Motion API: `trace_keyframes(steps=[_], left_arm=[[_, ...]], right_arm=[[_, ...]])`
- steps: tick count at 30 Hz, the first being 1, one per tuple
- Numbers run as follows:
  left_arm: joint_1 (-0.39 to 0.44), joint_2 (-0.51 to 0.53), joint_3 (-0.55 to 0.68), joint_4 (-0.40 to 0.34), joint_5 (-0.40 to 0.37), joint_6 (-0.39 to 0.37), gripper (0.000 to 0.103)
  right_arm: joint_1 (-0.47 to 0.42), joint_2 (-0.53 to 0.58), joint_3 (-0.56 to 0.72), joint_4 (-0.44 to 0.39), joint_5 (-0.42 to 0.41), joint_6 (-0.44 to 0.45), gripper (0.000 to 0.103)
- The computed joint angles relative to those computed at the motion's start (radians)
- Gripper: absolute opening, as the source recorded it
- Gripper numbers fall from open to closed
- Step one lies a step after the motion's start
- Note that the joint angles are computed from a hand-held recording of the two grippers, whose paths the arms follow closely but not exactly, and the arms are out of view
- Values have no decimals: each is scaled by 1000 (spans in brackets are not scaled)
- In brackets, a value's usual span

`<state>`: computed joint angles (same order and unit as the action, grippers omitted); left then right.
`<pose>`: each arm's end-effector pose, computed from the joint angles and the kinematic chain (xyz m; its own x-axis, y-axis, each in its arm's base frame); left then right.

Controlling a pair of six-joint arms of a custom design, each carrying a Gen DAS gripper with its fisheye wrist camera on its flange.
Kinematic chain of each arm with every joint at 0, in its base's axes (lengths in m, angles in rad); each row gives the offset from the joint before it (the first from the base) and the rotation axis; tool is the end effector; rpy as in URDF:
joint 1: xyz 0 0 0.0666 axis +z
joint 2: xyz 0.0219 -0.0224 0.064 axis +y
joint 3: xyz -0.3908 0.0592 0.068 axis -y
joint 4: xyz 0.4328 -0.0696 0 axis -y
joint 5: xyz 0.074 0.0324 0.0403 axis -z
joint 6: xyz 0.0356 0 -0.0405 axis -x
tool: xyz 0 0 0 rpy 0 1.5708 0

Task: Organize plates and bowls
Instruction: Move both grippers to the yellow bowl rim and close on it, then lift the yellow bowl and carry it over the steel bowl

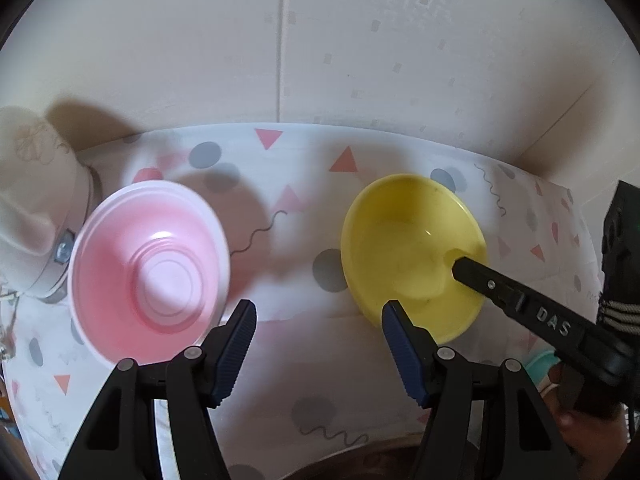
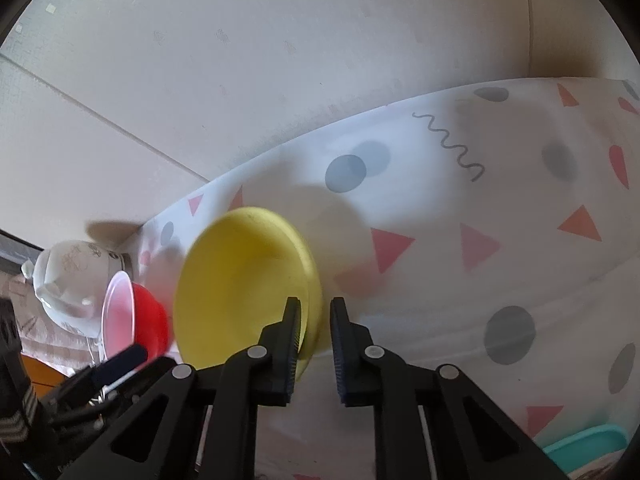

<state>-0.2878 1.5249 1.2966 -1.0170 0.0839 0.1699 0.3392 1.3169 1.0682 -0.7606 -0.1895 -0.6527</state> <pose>0.5056 -0.1532 0.3224 -0.9476 0.1048 -0.3017 0.1505 0.9797 -0.1323 0.4382 0.1613 0.3271 -0.8901 0.3185 -0.3262 0.1500 0.8803 0.4500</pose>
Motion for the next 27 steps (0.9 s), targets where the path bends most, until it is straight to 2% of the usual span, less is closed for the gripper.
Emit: trace_keyframes(steps=[10,11,13,15,19,22,27], left_arm=[[-20,54,41,-3,28,10,63],[-20,58,44,1,28,5,60],[-23,70,51,4,43,-7,43],[-21,83,59,3,64,-21,34],[-30,77,50,34,77,-44,12],[-49,65,37,62,30,-81,12],[-48,55,36,68,40,-98,12]], right_arm=[[-17,-28,-47,34,-34,-14,14],[-21,-31,-55,42,-43,-23,14],[-23,-26,-59,49,-51,-37,14],[-31,-25,-71,76,-80,-53,14],[-12,-20,-63,76,-45,-13,14],[6,-15,-43,51,6,21,12],[4,-34,-55,61,8,-11,11]])
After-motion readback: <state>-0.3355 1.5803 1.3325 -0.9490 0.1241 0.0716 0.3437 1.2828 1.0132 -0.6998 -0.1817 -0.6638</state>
